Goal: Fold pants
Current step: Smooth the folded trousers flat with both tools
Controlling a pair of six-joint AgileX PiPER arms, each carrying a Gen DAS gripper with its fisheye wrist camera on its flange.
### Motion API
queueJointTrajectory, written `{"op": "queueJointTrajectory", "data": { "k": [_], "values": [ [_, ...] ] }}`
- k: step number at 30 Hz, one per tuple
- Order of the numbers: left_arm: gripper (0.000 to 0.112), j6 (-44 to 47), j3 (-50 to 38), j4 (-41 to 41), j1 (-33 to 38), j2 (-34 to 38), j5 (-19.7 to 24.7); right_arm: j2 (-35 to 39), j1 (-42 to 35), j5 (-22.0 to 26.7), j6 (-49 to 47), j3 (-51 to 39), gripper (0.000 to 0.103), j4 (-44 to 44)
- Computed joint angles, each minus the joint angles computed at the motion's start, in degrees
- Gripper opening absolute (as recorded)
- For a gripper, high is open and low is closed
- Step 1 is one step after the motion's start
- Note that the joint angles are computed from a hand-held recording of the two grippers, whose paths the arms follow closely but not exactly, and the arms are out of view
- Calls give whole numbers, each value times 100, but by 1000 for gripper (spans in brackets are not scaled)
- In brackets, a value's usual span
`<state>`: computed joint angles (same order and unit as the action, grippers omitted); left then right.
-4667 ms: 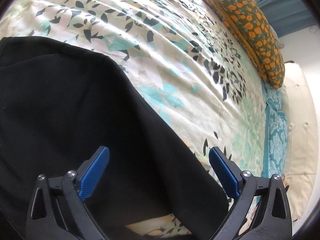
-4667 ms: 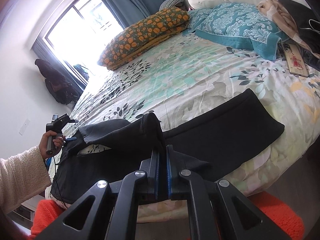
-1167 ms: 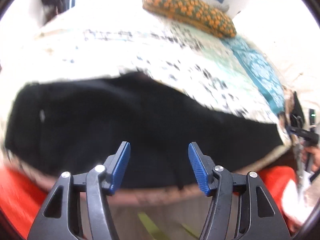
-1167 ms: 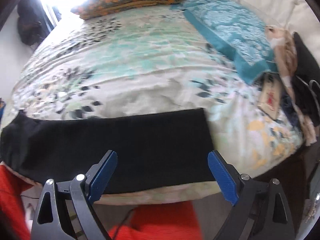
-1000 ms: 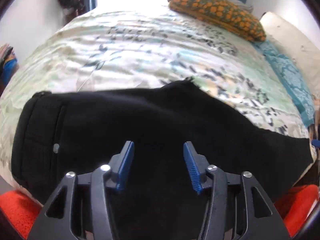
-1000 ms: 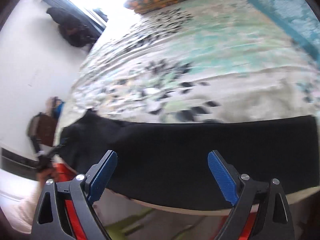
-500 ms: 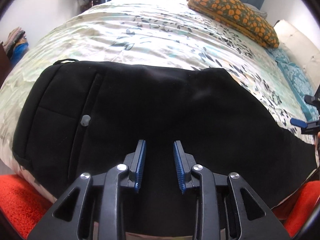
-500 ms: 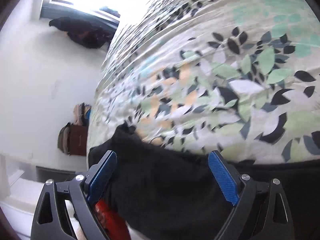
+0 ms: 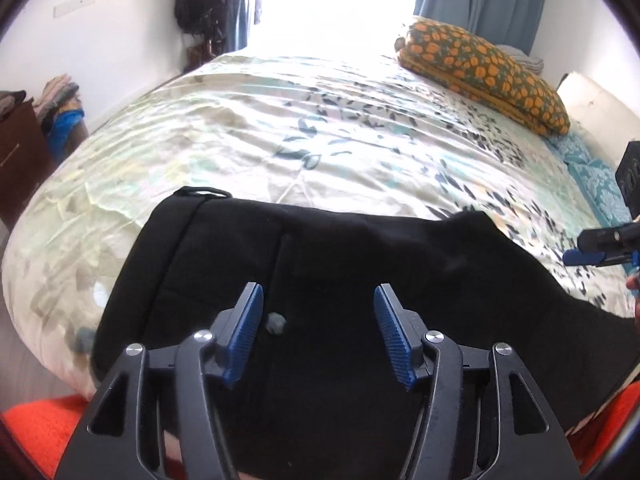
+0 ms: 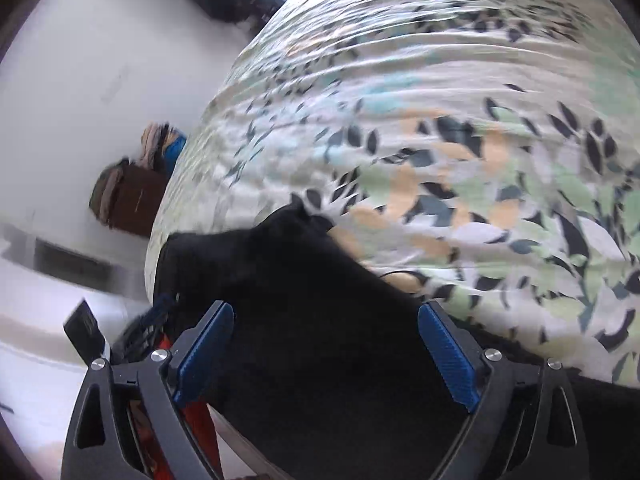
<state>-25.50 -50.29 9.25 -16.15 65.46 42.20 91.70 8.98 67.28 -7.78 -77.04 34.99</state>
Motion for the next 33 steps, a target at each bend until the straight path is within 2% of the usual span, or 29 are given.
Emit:
{"op": "queueJointTrajectory", "data": {
  "k": [2,3,4,7,9,11,13,15,17,18,19,21,23,24,25,26,28,31,33],
  "values": [
    [55,190,-45,-189,385,387,78,646,620,82,49,-596,93,85],
    [50,381,8,-446,600,442,66,981,798,91,82,-784,91,236],
    [50,552,47,-671,744,397,38,1327,943,34,241,-1011,90,299],
    [50,500,17,-521,719,316,229,2068,1216,-460,1092,-1703,90,-107],
    [50,504,96,-592,782,190,248,2009,1274,-1007,1789,-1809,90,-559],
    [50,284,146,-443,770,-6,254,1731,1154,-1255,1721,-1671,90,-174],
    [53,145,203,-301,651,-226,140,1534,1124,-1071,1273,-1647,91,299],
    [58,543,216,-675,589,-320,-168,1573,1219,-655,1045,-1794,91,516],
    [63,558,164,-655,261,-199,-280,1990,1329,-204,1031,-2097,91,660],
    [64,405,87,-478,57,-23,-186,2238,1397,-51,1089,-2220,91,641],
    [64,208,25,-259,-108,174,-1,2437,1462,-54,1259,-2310,91,445],
    [63,-191,26,147,-279,354,177,2474,1503,-604,1533,-2122,90,109],
    [64,4,26,-167,-95,213,148,1926,1610,-1627,2116,-1577,90,-554],
    [64,106,38,-314,-11,134,141,1594,1617,-2014,2188,-1298,91,-773],
    [64,97,44,-342,0,67,175,1294,1590,-2172,2074,-1126,91,-763],
    [64,71,25,-333,-33,13,230,1003,1491,-2162,1781,-945,91,-536],
    [64,99,26,-353,-230,-149,226,226,1411,-1914,1594,-442,94,-770],
    [65,-31,-22,-108,-942,-285,207,-1331,1691,-1433,2339,732,95,-2377],
    [68,-251,-75,123,-1600,-235,238,-2429,1981,-881,3042,1664,95,-3522]
  ]
}}
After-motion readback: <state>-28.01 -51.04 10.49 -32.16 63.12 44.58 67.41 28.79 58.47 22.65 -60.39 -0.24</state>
